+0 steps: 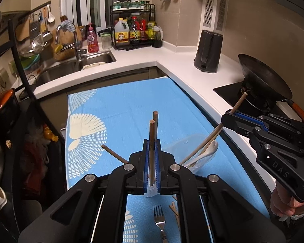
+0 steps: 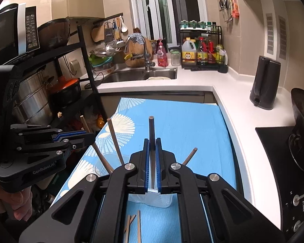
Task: Organize utensils
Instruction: 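Open both tools to drop the chopsticks into the container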
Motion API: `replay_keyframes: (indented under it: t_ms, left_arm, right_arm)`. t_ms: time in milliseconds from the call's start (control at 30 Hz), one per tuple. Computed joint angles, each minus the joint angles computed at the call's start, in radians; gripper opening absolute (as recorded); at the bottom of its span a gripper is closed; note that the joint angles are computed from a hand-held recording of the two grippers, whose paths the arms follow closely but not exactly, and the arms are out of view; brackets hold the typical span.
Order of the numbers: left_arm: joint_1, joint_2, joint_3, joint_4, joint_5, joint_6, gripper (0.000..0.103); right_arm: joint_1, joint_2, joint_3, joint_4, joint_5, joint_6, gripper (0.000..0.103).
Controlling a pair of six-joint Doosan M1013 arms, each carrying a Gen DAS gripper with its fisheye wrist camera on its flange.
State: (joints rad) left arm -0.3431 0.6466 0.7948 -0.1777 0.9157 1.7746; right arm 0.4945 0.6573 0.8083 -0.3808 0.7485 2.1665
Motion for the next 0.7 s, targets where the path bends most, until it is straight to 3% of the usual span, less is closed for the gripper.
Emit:
replay_keyframes:
  t_ms: [67,100,133,200,300,467,700]
  left_arm:
    - [-0.003,0.003,-0.002,0.018,0.004,-0.015,0.008]
    - [-0.002,0.002,0.002,0.019,-0.002,-0.021,0.015]
    - [-0.001,0.0,0.005,0.013,-0.009,-0.024,0.027]
    - [-0.001,-0.017,0.03,0.013,-0.047,-0.03,0.041]
    - [-0.007,-0.044,0.069,0.048,-0.107,-0.04,0.045]
    - [-0.008,-0.097,0.141,0.057,-0.214,-0.061,0.049]
    - [-0.006,-0.201,0.301,0.048,-0.387,-0.1,0.05]
  right_arm:
    - [0.001,0.012,-0.021,0.014,0.034,-0.02,0.011]
    - [0.001,0.018,-0.032,0.012,0.05,-0.021,0.018]
    - [0.003,0.02,-0.035,0.01,0.06,-0.017,0.022]
    - [0.007,0.017,-0.033,-0.009,0.075,-0.004,0.026]
    - [0.018,0.017,-0.045,-0.054,0.11,0.009,0.031]
    - [0.041,0.004,-0.049,-0.169,0.154,0.075,0.033]
    - [0.085,-0.08,0.065,-0.406,0.116,0.238,0.033]
